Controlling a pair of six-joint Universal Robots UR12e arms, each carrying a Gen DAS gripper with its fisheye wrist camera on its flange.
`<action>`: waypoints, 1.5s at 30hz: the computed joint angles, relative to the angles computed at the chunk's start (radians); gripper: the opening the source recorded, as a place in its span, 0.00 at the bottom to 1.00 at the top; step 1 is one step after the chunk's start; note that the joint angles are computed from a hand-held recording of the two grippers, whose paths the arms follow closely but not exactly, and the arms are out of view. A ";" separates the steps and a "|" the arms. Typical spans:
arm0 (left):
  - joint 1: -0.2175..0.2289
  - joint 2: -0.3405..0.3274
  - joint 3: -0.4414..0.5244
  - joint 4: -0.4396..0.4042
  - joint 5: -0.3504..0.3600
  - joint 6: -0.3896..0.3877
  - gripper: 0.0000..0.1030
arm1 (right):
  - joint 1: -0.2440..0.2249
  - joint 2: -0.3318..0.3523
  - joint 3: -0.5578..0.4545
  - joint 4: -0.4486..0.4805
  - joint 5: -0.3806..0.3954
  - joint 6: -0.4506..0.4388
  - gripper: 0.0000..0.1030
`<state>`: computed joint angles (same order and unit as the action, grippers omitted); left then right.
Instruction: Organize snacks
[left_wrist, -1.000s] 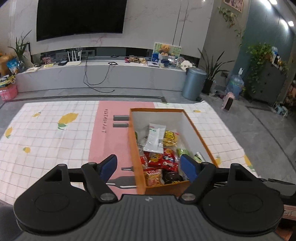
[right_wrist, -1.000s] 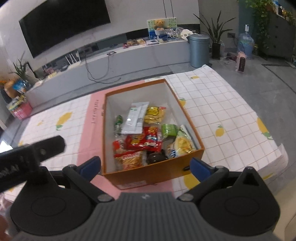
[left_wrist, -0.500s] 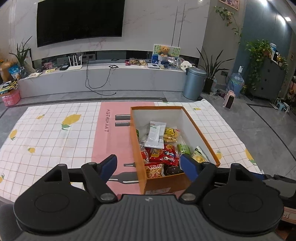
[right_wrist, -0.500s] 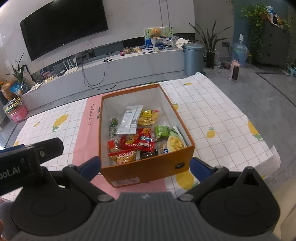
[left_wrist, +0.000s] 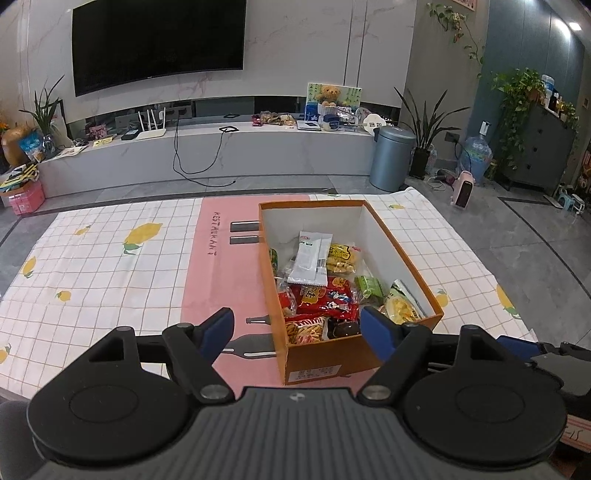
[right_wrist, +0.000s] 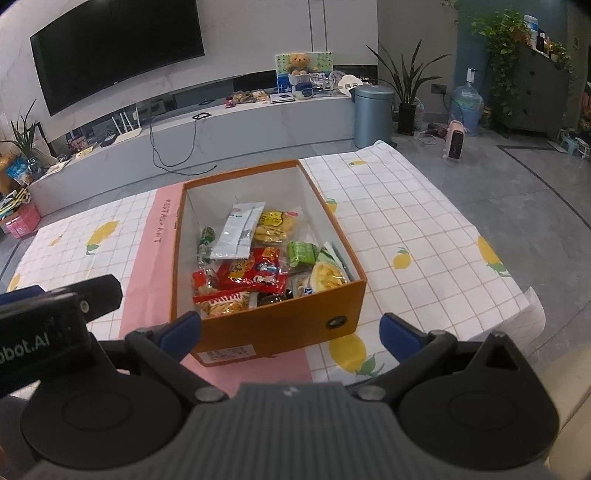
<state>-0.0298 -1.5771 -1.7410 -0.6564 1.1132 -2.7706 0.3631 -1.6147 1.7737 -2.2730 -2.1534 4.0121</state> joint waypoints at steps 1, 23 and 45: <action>0.000 0.000 0.000 0.000 -0.001 -0.001 0.88 | 0.001 0.001 0.002 -0.003 -0.006 0.001 0.97; -0.016 -0.009 -0.004 0.000 0.022 0.011 0.88 | 0.000 -0.005 0.017 -0.001 -0.011 0.001 0.97; -0.020 -0.010 -0.004 0.000 0.029 0.019 0.88 | 0.001 -0.009 0.027 -0.011 -0.020 -0.011 0.97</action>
<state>-0.0503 -1.5875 -1.7449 -0.6563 1.1423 -2.7519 0.3642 -1.6239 1.8005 -2.2838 -2.1730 4.0016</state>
